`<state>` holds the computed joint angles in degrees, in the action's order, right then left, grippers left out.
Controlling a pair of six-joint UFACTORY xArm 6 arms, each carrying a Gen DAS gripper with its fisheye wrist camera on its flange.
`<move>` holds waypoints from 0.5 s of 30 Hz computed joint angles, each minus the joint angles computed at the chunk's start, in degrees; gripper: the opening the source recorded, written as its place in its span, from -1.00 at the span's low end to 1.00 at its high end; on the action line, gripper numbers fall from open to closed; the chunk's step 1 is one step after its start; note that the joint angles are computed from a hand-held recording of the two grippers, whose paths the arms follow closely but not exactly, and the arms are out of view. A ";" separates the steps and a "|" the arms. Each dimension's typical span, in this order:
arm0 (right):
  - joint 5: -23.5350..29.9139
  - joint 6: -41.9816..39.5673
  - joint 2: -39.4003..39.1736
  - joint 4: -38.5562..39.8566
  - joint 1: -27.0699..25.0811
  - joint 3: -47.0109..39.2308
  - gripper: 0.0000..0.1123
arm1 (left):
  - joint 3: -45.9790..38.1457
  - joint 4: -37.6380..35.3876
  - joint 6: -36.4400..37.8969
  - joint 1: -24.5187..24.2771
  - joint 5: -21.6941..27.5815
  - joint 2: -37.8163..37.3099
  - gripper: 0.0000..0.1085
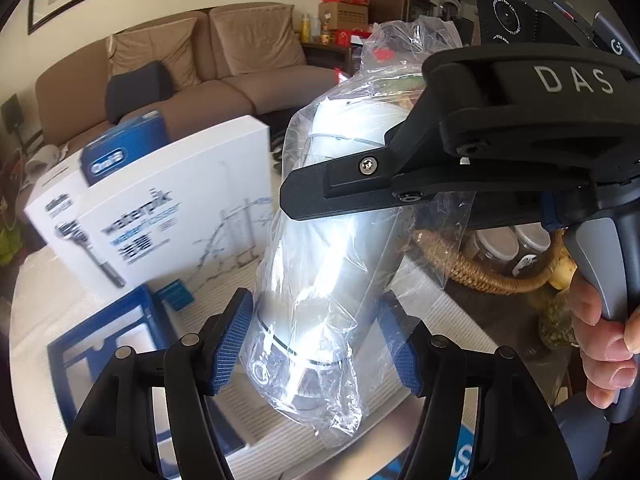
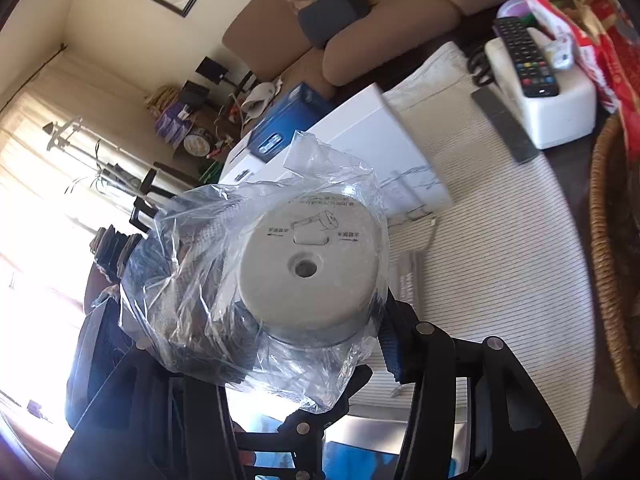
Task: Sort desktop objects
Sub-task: 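Carry the flosser with both grippers and lower it into the blue box tray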
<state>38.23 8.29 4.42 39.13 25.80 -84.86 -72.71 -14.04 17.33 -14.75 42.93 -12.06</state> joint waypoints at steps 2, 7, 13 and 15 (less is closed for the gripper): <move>0.32 1.89 2.22 -0.94 3.04 -2.96 -0.15 | 3.71 -0.64 0.22 2.27 0.31 -3.80 0.22; 1.98 5.92 11.79 -2.52 10.56 -13.80 -0.15 | 11.27 -2.89 2.54 9.78 0.75 -10.24 0.22; 6.69 11.69 26.79 -5.74 15.11 -30.95 -0.15 | 13.20 -9.60 9.03 19.26 2.75 -9.79 0.19; 9.28 14.58 32.21 -7.70 15.59 -38.07 -0.15 | 13.40 -12.07 10.97 21.08 2.61 -8.41 0.19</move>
